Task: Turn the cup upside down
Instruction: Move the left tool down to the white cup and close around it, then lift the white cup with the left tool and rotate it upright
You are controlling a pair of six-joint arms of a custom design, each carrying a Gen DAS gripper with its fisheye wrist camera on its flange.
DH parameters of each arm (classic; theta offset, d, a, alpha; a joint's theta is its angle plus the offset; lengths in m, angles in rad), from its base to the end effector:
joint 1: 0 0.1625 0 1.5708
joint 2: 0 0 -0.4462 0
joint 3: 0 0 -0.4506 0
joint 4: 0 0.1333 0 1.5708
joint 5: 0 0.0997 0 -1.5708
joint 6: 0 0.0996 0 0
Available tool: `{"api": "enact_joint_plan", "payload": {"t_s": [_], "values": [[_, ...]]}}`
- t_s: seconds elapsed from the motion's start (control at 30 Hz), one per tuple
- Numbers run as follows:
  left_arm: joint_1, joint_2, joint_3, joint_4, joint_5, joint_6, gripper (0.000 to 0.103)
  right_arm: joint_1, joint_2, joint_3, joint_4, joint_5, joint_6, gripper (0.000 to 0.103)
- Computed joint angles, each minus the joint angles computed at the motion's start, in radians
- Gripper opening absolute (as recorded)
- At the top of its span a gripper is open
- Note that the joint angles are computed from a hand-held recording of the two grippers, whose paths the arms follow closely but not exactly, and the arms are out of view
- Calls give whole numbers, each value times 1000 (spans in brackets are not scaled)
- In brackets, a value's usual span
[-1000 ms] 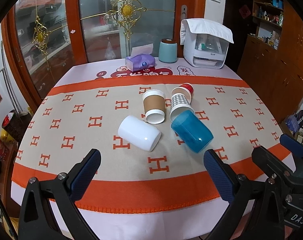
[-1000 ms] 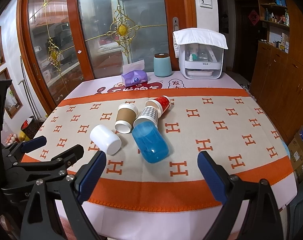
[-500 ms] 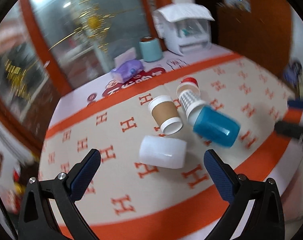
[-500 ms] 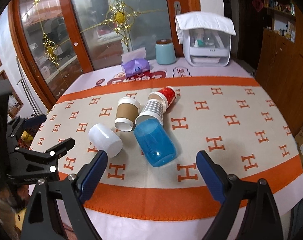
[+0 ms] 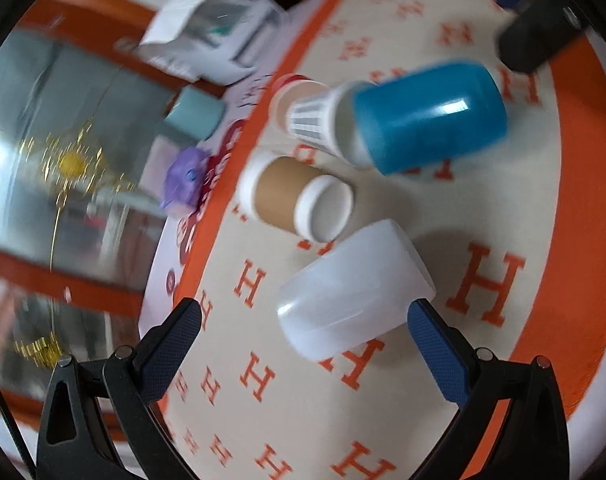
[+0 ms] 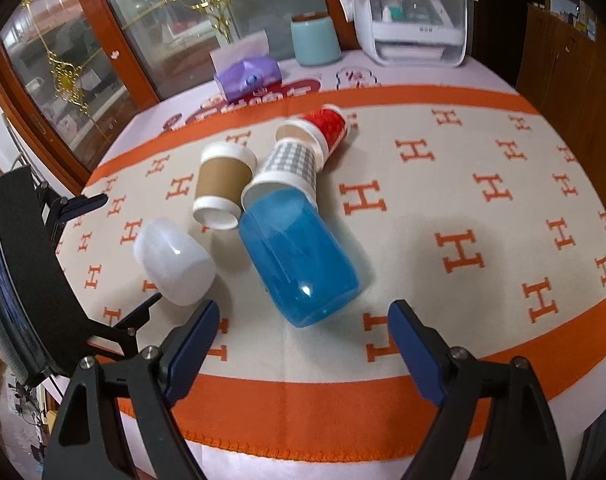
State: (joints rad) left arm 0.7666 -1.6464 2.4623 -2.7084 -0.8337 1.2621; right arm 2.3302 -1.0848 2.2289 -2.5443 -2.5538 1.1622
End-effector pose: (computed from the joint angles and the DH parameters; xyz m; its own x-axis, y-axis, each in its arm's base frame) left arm -0.1441 -0.4168 0.2408 0.4485 0.7442 -0.4950 0.8428 -0.1677 0.5115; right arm 0.3696 -0.3161 0.0755 -0.7438 0.4635 0.4816 0.0102 0.7284 -0.6851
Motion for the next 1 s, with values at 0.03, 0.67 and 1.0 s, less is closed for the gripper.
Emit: {"api": "enact_joint_plan", "payload": {"t_s": [0.03,0.67,1.0], "values": [[1,15,9,-37,0,43,102,-9,1,4,-11,6,-8,86],[16,158,-43,87,25,59,65,-71,4,64,-88,50,-26,83],[-54,99,-182,725,61,-631,65,-25,-16,78,-68,38,25,83]]}}
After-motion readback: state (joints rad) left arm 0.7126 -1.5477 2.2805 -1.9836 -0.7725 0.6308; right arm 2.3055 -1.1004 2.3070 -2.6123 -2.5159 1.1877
